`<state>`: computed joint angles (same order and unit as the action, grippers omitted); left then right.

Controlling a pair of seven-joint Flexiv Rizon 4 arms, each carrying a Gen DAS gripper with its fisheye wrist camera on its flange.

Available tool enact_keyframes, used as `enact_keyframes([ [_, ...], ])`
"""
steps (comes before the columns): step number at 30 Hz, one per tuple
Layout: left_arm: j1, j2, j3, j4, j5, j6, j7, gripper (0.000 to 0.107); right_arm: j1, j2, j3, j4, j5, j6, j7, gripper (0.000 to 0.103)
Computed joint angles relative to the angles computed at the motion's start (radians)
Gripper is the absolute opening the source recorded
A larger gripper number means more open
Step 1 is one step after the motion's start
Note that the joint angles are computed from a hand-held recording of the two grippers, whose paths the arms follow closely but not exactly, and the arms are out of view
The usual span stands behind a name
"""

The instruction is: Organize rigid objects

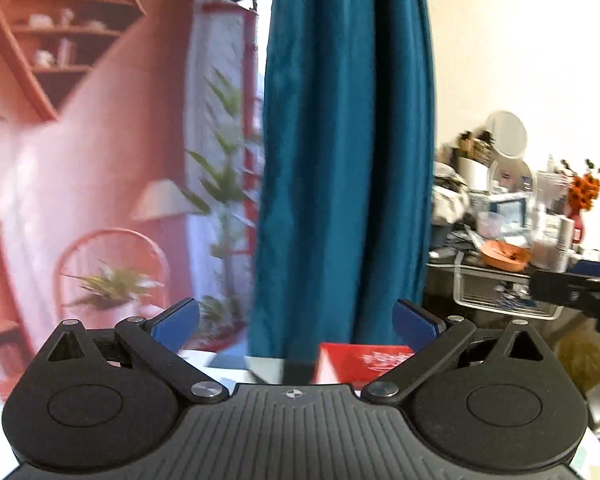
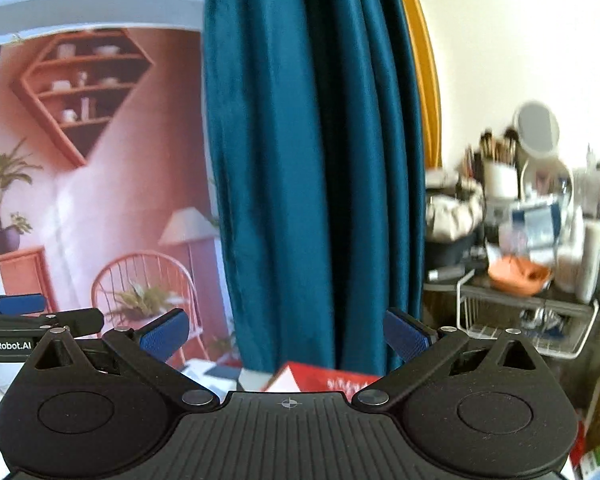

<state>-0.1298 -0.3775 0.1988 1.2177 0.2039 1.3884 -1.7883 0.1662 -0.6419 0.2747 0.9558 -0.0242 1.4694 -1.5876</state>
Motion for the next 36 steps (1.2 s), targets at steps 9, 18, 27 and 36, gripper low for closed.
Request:
enact_keyframes([
  [9, -0.121, 0.122, 0.114, 0.084, 0.301, -0.067, -0.294, 0.103, -0.051, 0.147, 0.068, 0.252, 0.030, 0.164, -0.012, 0.103],
  [18, -0.035, 0.172, 0.022, 0.155, 0.354, -0.111, -0.341, 0.103, 0.068, 0.222, -0.134, 0.456, -0.050, 0.304, 0.117, 0.103],
  [27, 0.008, 0.198, -0.022, 0.184, 0.399, -0.104, -0.382, 0.103, 0.140, 0.223, -0.256, 0.504, -0.135, 0.338, 0.240, 0.103],
  [36, 0.022, 0.201, -0.047, 0.191, 0.404, -0.118, -0.382, 0.103, 0.157, 0.222, -0.307, 0.526, -0.185, 0.344, 0.328, 0.103],
])
